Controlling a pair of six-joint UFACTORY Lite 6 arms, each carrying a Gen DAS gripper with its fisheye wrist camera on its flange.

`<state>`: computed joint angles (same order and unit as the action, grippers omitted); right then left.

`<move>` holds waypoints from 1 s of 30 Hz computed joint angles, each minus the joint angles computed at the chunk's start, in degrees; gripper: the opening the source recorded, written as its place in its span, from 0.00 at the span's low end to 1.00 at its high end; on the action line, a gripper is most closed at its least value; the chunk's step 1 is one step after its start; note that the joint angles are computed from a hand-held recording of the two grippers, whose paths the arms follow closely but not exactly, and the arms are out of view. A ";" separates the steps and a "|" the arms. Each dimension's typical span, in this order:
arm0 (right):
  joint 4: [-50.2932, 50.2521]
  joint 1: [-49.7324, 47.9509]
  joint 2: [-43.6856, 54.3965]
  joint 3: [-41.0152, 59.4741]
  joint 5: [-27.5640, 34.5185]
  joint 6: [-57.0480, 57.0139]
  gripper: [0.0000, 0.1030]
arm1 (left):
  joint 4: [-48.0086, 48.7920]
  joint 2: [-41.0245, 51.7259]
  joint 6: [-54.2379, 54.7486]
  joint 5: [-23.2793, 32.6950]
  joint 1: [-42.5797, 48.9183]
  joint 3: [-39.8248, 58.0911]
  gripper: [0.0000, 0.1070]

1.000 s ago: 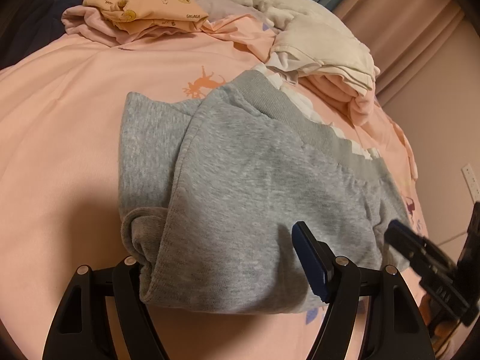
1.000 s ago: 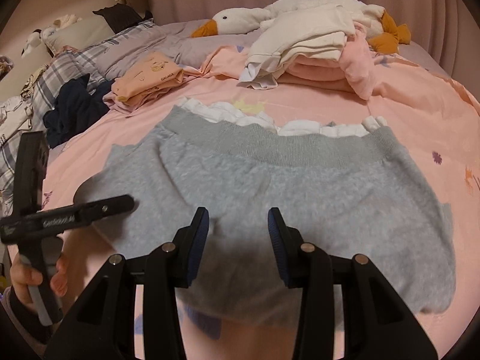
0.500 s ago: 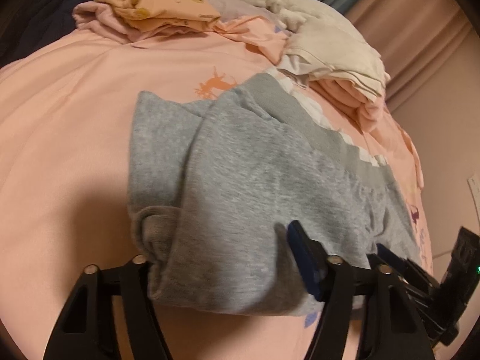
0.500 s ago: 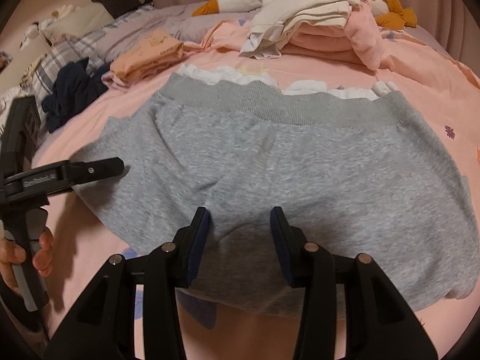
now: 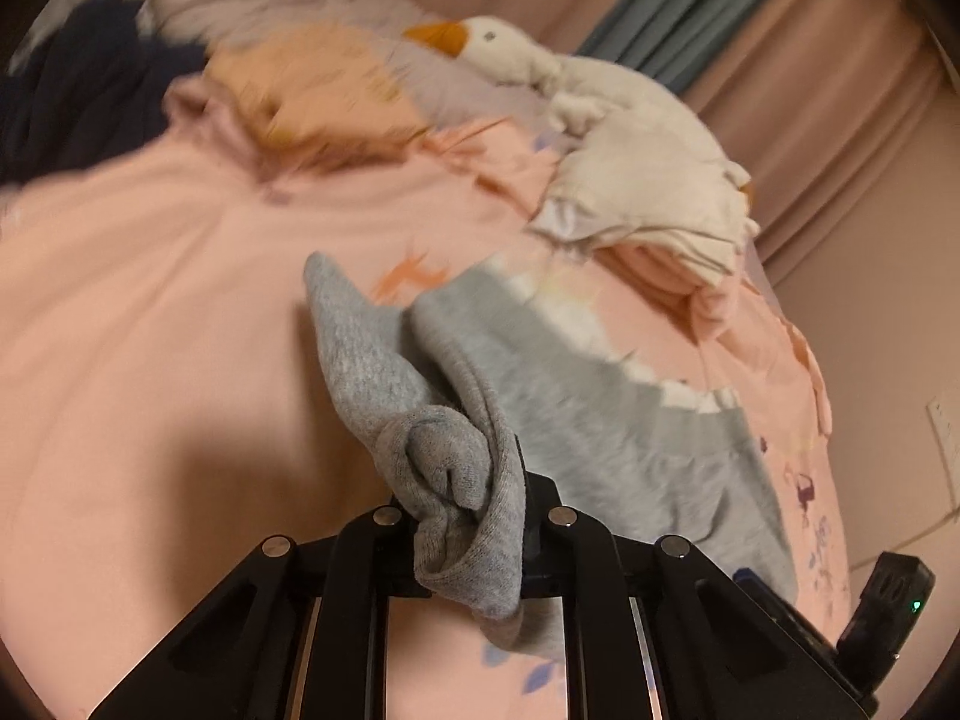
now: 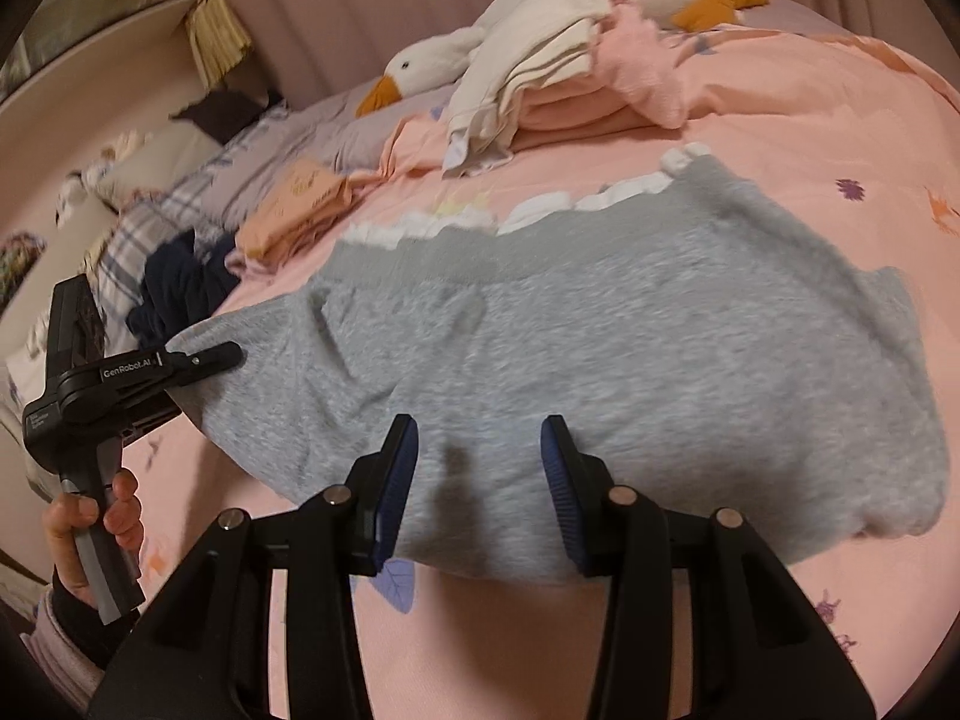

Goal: Fold small clothes
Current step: 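Grasp the rolled sleeve cuff with the left tool, then lift the cuff with the left tool, fold it across, then open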

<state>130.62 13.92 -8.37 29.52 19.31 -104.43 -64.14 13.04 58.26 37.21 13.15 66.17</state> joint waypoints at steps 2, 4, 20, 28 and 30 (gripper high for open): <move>-3.12 -2.73 -2.24 -1.90 1.91 2.93 0.42 | 2.22 -2.33 -3.20 -1.86 -3.51 1.02 0.12; -6.82 -6.18 -4.84 -3.98 4.28 6.23 0.43 | 4.71 -3.89 -6.35 -3.45 -7.01 2.17 0.12; -36.63 -51.77 -15.51 -16.83 30.01 18.18 0.42 | 38.84 2.81 -43.28 -13.90 -44.21 17.34 0.12; -46.32 -75.32 -7.83 -16.35 39.18 12.28 0.43 | 56.89 17.71 -62.16 -12.57 -57.80 29.31 0.12; -46.88 -77.98 -6.79 -16.37 39.54 10.95 0.43 | 54.76 21.38 -60.36 -10.75 -58.80 32.03 0.12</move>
